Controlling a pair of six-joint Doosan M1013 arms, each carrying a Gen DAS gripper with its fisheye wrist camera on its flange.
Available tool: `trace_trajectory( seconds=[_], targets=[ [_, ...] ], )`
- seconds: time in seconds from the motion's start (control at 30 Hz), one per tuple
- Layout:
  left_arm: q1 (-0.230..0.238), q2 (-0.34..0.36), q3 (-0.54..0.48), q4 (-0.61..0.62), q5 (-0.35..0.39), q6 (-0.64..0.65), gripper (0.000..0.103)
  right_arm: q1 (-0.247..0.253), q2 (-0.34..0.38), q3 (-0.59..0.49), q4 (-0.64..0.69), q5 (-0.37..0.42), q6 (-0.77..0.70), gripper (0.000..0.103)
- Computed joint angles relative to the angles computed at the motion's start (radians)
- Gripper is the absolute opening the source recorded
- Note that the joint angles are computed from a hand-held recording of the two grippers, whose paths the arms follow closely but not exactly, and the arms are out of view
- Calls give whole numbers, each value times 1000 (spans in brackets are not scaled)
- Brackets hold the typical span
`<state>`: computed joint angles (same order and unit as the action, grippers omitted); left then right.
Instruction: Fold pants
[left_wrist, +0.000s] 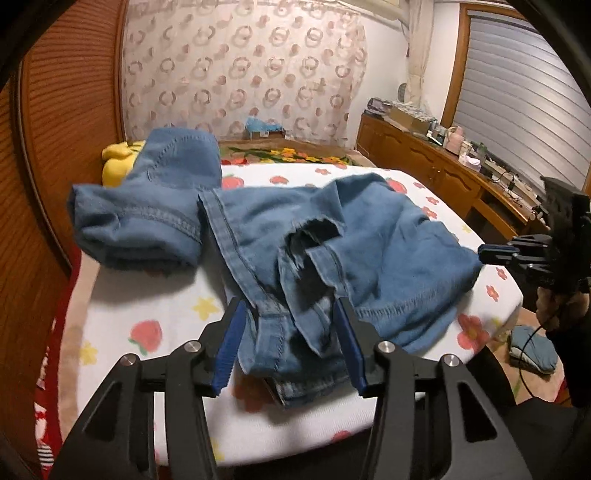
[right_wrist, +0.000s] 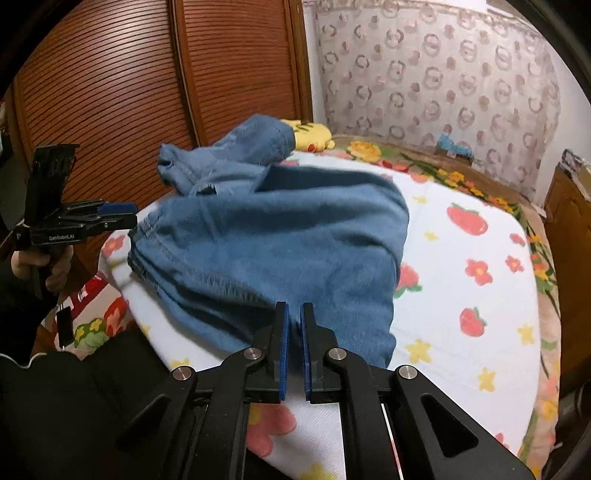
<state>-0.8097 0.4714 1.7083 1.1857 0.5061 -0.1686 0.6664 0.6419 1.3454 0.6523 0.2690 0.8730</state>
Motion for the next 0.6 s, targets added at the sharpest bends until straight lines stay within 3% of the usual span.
trace_trajectory(
  seconds=[0.07, 0.17, 0.2, 0.43, 0.6],
  targets=[
    [2, 4, -15, 10, 17, 7, 50, 3, -4, 6, 30, -25, -25, 11],
    [12, 19, -50, 11, 1, 60, 50, 15, 3, -2, -41, -63, 45, 42],
    [18, 28, -70, -2, -8, 102, 50, 17, 8, -8, -52, -66, 59, 44],
    [64, 108, -208, -279, -30, 479, 48, 26, 55, -65, -127, -32, 137, 45],
    [79, 161, -287, -492, -18, 751, 31, 21, 67, -80, -111, -18, 132, 45]
  ],
)
